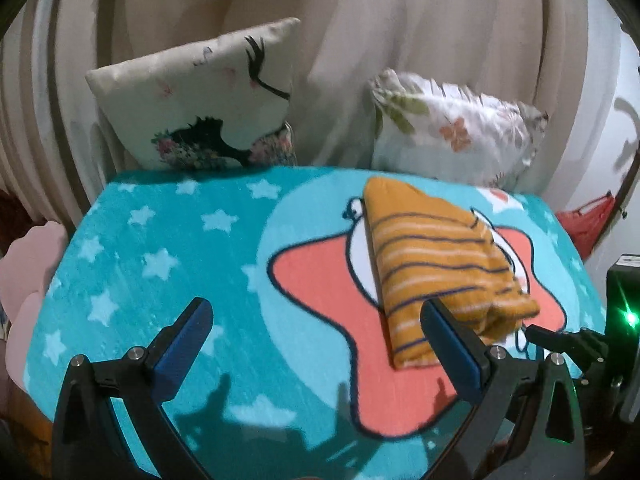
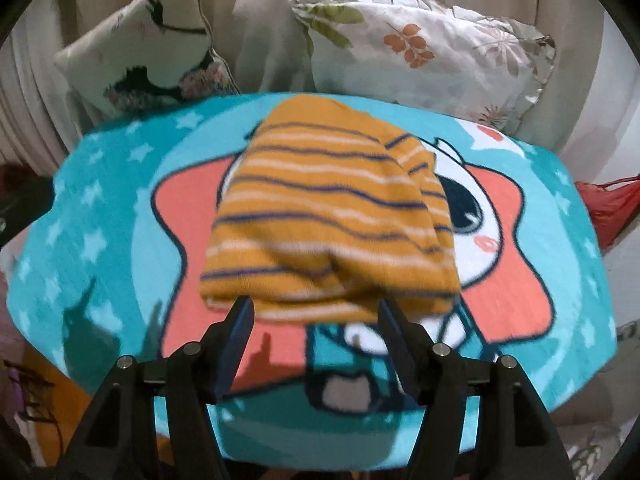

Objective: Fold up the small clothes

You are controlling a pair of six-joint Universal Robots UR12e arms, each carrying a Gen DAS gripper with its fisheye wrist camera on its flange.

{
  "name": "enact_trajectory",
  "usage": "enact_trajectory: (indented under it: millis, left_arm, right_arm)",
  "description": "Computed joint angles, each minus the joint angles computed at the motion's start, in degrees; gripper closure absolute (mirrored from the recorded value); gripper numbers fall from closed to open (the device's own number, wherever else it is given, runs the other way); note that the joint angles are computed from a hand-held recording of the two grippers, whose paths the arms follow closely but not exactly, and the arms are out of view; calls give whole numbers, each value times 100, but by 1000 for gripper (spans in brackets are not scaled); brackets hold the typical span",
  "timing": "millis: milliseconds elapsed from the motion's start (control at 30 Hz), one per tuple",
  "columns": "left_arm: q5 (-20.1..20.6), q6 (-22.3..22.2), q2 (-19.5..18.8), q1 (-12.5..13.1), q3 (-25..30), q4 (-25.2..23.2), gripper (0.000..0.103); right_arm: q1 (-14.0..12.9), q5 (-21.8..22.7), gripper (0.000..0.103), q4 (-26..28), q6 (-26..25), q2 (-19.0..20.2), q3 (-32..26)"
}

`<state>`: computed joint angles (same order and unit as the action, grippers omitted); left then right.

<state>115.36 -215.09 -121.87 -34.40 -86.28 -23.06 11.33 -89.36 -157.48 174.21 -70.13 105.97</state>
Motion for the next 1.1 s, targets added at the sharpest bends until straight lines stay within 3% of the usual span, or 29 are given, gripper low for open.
enact_trajectory:
  millis: [333,567,767,967,1100]
  left_arm:
    - [163,-79,-113,-224,310,-465,0]
    - [258,-605,-327,-457,786,-1267,0]
    - [363,-755,-526,-665,1195,-1948,0]
    - [714,-970,-557,-806,1363,-2437,0]
    - [773,-1242,-521,-810,1376,-2716,0]
  right_arm:
    - [-193,217,31,-197,-135,-166,228]
    - [-567,546,31,-57,-434,-328,411]
    - [-852,972,31,-401,-653,-405,559]
    - [-912,1771,31,-328,-861,-137,280]
    - [-767,1653,32,193,-1007,337,-154]
